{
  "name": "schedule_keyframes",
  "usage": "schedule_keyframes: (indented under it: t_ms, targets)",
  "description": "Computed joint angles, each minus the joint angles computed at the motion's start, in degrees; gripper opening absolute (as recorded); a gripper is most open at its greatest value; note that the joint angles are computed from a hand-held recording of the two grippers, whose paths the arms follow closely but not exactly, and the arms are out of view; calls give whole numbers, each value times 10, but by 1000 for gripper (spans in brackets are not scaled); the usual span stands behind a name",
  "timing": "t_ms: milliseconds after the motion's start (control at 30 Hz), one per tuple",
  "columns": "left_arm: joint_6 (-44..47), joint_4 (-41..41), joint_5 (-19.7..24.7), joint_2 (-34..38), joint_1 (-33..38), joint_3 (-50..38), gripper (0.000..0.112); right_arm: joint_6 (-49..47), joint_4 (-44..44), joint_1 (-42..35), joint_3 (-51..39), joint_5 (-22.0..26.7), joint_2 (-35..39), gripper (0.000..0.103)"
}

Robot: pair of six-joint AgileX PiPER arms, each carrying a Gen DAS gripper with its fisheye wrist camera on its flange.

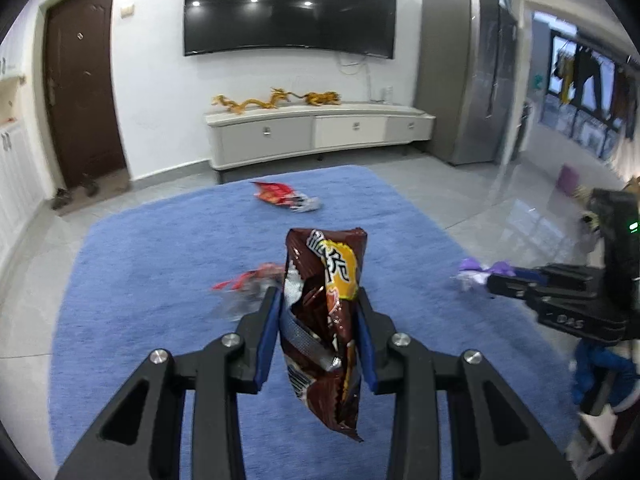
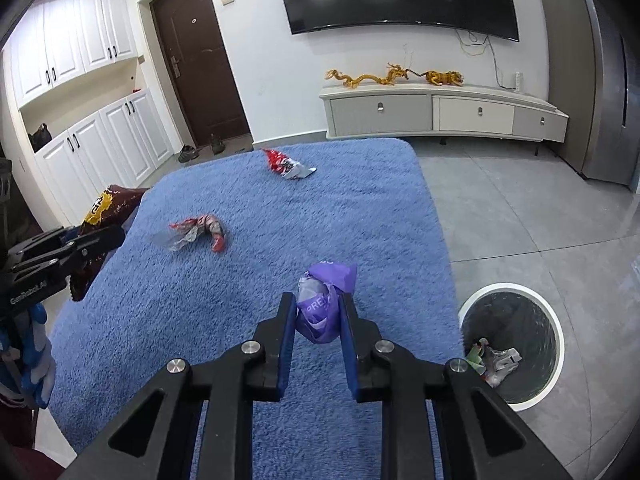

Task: Collect trash
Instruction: 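Carry the brown chip bag and purple wrapper over the bin and release both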

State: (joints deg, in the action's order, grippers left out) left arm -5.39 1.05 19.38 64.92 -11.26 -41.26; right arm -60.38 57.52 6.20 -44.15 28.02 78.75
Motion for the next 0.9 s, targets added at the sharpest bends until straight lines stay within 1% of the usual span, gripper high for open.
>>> schedule_keyframes:
  t_ms: [33, 100, 200, 267, 367, 433, 567, 700, 767, 900]
  targets:
    - [27, -30, 0, 2, 0, -3, 33, -4, 3, -6, 0, 3, -1, 20]
    - [48, -53, -1, 10, -8, -11, 33, -21, 17, -23, 1, 7, -1, 20]
    - [53, -62, 3, 36, -28, -36, 33, -49, 41, -51, 3, 18, 1, 20]
    - [39, -51, 5, 64, -47, -61, 33, -75, 62, -79, 1, 28, 7, 20]
    - [23, -35, 9, 120, -82, -114, 33, -108, 87, -125, -3, 44, 17, 20]
    - [26, -39, 14, 161, -103, -154, 33, -125, 97, -159, -12, 56, 28, 20]
    - [16, -30, 32, 259, -149, -254, 33, -156, 117, -230, -43, 69, 73, 20]
    - [31, -52, 75, 373, -184, -384, 33, -163, 117, -269, -83, 60, 132, 20]
    - [38, -67, 103, 433, -200, -460, 36, -163, 116, -287, -110, 55, 172, 20]
    - [42, -91, 175, 558, -224, -633, 36, -139, 97, -316, -168, 60, 247, 20]
